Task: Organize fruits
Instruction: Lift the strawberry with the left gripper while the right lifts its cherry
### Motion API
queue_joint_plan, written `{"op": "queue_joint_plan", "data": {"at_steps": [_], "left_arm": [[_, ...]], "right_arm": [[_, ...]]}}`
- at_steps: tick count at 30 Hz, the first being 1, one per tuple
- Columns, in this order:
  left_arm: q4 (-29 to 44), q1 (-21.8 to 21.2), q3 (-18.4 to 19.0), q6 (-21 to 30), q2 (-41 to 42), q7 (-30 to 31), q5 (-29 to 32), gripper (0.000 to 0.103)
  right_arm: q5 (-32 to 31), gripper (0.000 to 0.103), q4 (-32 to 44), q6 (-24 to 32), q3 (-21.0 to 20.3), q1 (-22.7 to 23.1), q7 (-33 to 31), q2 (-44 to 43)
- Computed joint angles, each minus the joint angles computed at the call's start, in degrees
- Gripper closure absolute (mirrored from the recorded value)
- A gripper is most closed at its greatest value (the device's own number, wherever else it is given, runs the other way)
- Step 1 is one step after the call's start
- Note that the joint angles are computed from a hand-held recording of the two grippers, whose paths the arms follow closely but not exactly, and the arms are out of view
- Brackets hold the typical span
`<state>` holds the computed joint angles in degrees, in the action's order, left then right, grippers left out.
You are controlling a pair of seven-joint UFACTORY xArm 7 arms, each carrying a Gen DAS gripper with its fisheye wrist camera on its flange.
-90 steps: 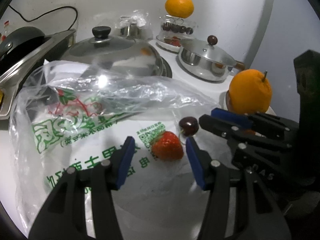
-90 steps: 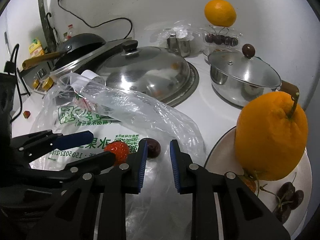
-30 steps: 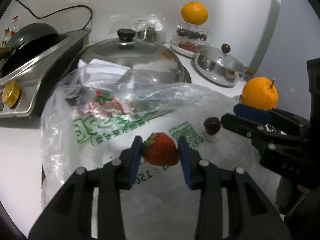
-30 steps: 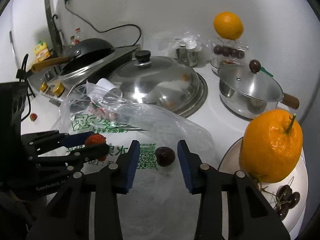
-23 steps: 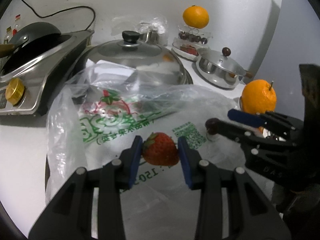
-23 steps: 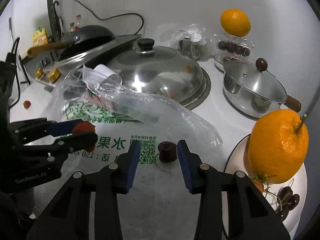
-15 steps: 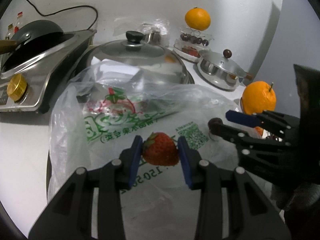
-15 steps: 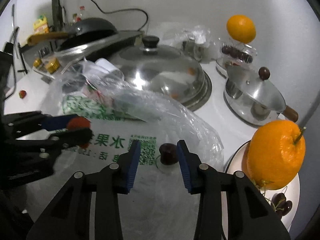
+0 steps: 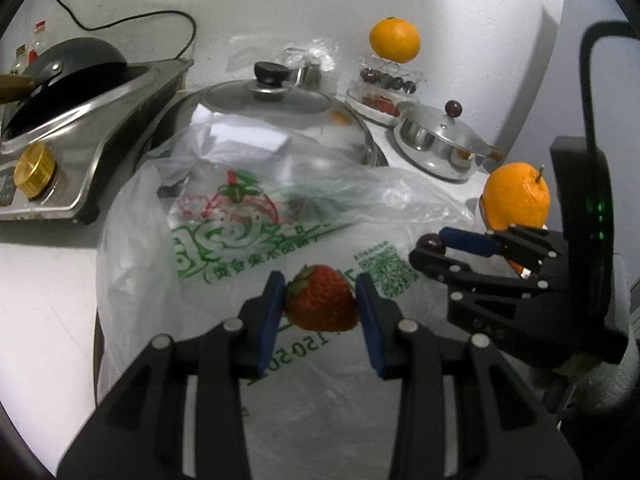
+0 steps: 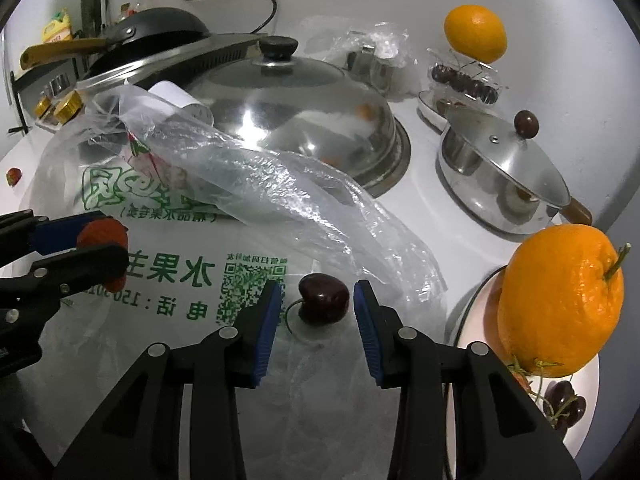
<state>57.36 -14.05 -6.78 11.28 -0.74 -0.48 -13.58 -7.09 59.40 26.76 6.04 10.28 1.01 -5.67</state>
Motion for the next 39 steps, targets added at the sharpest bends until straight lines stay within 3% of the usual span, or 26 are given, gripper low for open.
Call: {"op": "queue_joint_plan", "data": {"at_steps": [3,20,30,39], "left_arm": [[-0.03,-0.03,0.02,0.09,-0.07,0.51,-0.38,0.065],[-0.63,-0.28,0.19,-0.70,-0.55,2.95,-2.87,0.065],[-0.75,-0.47,0.23,-1.05,-0.64,5.09,-5.02,0.065],[-1.49,-0.52,0.34,-1.60,-1.30,5.27,-5.04,0.065]], "right_arm": [[-0.56,0.067,0.54,0.04,0.13,-0.07,1.34,0.50],[3.39,0.067,2.83,1.20,-0.41,0.24,2.85,2.27],[-0.31,0.071,4.12,1.44,-0.30,0.19,7.43,3.76],[1.22,0.073,1.80,-0.69,-0.14,0.63,5.41,1.47]]}}
